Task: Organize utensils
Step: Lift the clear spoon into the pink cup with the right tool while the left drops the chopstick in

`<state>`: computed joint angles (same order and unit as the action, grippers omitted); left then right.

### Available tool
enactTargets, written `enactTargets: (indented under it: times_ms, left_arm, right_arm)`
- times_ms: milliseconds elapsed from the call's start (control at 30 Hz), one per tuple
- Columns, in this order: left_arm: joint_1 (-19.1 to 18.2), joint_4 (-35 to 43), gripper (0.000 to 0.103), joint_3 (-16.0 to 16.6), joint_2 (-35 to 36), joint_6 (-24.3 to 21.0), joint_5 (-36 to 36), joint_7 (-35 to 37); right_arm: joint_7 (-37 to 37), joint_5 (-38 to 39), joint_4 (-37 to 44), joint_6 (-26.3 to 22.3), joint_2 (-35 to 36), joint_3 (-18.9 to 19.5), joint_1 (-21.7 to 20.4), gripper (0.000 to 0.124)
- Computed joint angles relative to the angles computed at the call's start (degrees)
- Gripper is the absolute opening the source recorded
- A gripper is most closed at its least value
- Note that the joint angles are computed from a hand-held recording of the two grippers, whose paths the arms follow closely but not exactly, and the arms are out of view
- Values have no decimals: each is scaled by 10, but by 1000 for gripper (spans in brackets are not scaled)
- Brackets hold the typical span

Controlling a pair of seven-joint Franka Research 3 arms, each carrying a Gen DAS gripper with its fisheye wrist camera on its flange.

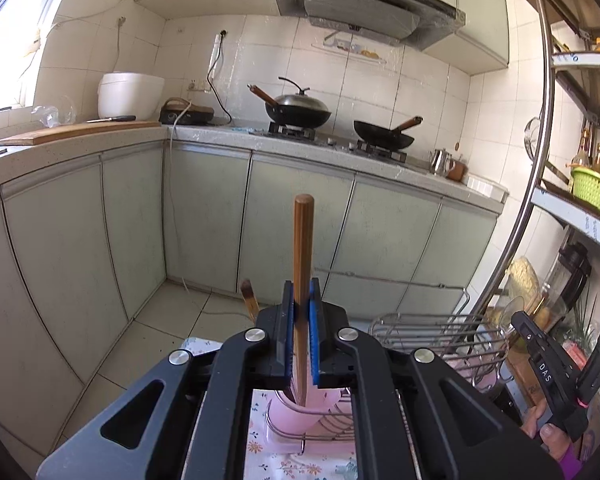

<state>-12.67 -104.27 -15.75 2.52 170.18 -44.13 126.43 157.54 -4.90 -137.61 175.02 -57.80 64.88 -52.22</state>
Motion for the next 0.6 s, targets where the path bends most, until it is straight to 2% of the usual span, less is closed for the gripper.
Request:
enactTargets:
  times_ms: [333,533,567,600]
  left_arm:
    - [4,-15,6,-2,24,-22,118,-97]
    - [16,-28,7,-11,21,-18,120,-116]
    - [17,-30,12,-12,19,-20,113,-111]
    - [19,-33,21,-13,15,-22,102,-103]
  right_arm:
    - [11,-8,-15,-23,55,2,39,3]
    - [13,-26,-17,-32,85,-8,58,5]
    - [10,-30,-15,-36,95,-11,63,7]
    - [10,-35,-15,-38,102,-12,66,10]
